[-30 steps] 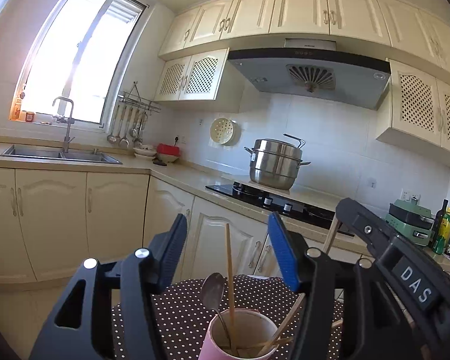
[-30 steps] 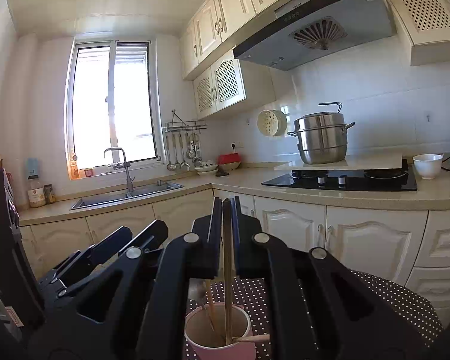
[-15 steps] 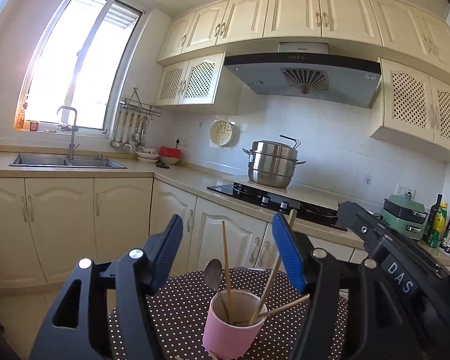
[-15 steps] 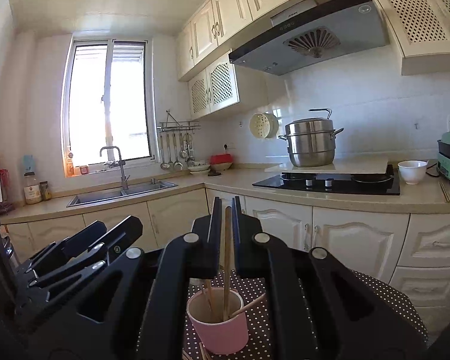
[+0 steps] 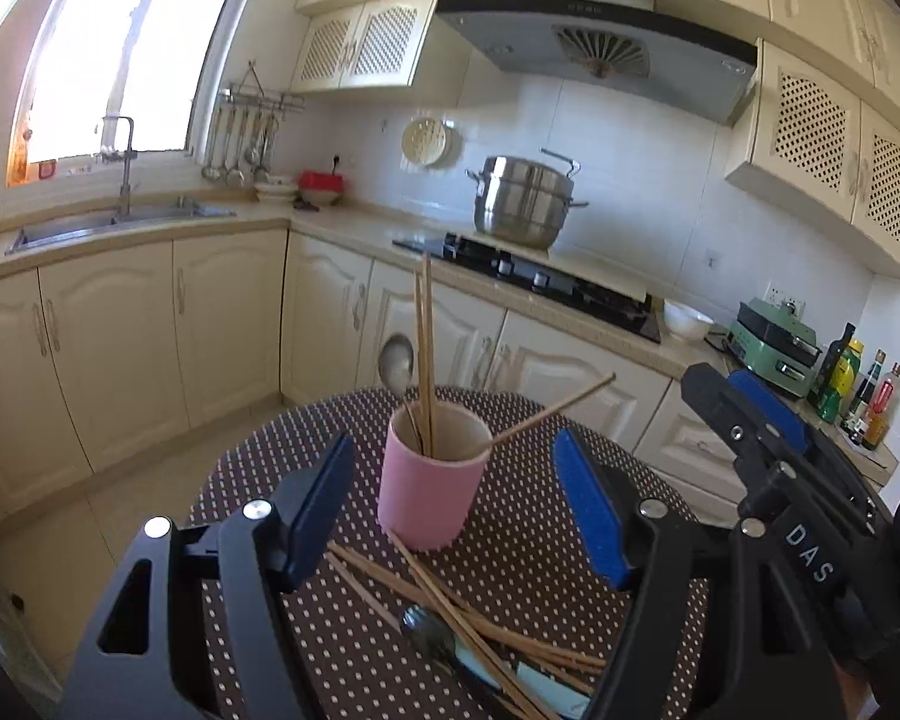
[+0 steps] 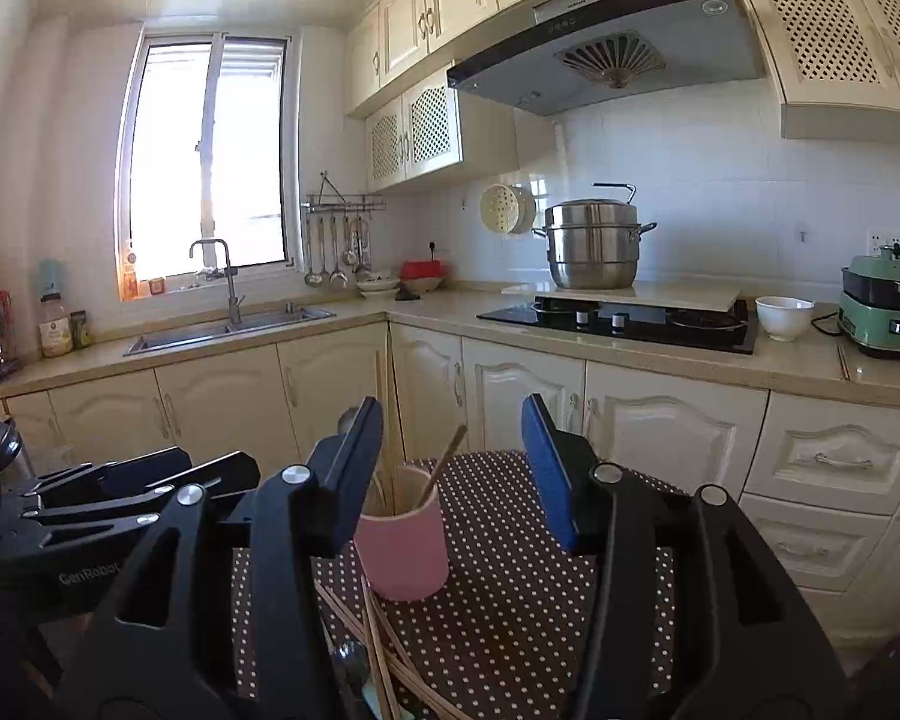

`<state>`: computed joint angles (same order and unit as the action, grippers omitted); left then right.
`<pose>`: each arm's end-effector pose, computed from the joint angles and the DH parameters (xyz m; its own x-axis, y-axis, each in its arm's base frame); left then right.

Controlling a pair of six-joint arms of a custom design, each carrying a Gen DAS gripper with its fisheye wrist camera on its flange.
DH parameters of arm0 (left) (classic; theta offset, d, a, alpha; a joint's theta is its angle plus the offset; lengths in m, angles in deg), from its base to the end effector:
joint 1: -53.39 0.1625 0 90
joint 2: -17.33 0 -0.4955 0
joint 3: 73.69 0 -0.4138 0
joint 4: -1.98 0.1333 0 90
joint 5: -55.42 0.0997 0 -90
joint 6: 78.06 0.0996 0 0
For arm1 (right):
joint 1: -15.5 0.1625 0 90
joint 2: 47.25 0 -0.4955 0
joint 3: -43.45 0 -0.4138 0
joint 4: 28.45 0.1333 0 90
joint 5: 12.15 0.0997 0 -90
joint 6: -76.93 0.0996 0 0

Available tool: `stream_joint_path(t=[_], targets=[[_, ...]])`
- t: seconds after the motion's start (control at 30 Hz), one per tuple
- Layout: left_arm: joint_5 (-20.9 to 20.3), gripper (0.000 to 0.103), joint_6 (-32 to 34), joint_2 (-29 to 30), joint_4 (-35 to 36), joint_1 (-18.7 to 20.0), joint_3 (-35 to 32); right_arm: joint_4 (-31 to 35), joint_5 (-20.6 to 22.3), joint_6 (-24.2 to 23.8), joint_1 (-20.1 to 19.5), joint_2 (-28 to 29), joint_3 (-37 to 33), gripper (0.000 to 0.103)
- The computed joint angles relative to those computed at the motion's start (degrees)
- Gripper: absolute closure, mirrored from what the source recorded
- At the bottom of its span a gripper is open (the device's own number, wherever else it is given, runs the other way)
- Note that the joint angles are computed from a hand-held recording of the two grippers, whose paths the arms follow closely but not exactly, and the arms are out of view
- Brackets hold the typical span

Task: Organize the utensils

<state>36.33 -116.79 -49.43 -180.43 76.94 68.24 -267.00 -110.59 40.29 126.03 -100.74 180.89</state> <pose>-0.2816 -0.3708 0.2162 -0.8500 -0.0922 -0.5187 0.4406 0.4153 -0.7959 0.2760 -0.3987 0.1971 -0.6908 -0.4184 0.5896 -0.7013 0.1894 -0.6873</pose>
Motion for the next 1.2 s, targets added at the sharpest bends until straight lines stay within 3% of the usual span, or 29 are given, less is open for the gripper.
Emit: stream_joint_path(t=[0.1, 0.3, 0.37, 0.47, 0.67, 0.93, 1.2], targets=[[-7.9, 0.035, -8.0, -2.8, 8.8, 2.4, 0.2, 2.9, -1.5, -0.6, -1.4, -0.9, 1.3, 0.052], [-19.0, 0.036, -16.9, -2.9, 20.0, 8.9, -1.9, 11.7, -5.3, -1.2, -4.0, -2.0, 2.3, 0.052], [-22.5, 0.048, -18.4, -2.1, 22.7, 11.1, -2.9, 14.1, -5.9, -1.4, -5.0, -2.0, 2.7, 0.051], [-26.7, 0.054, -19.8, -0.8, 24.5, 13.6, -4.2, 18.3, -6.4, -0.7, -6.4, -2.6, 2.9, 0.05], [-28.5, 0.057, -20.8, 3.1, 28.0, 15.8, -7.3, 23.0, -6.6, -0.2, -8.8, -3.0, 3.3, 0.049], [-26.5, 0.057, -22.5, 6.7, 32.0, 16.8, -10.0, 27.0, -6.0, -0.1, -10.2, -4.0, 3.0, 0.048], [-26.6, 0.057, -22.4, 4.3, 34.0, 16.9, -9.3, 35.7, -6.2, -0.7, -10.1, -4.9, 1.5, 0.048]])
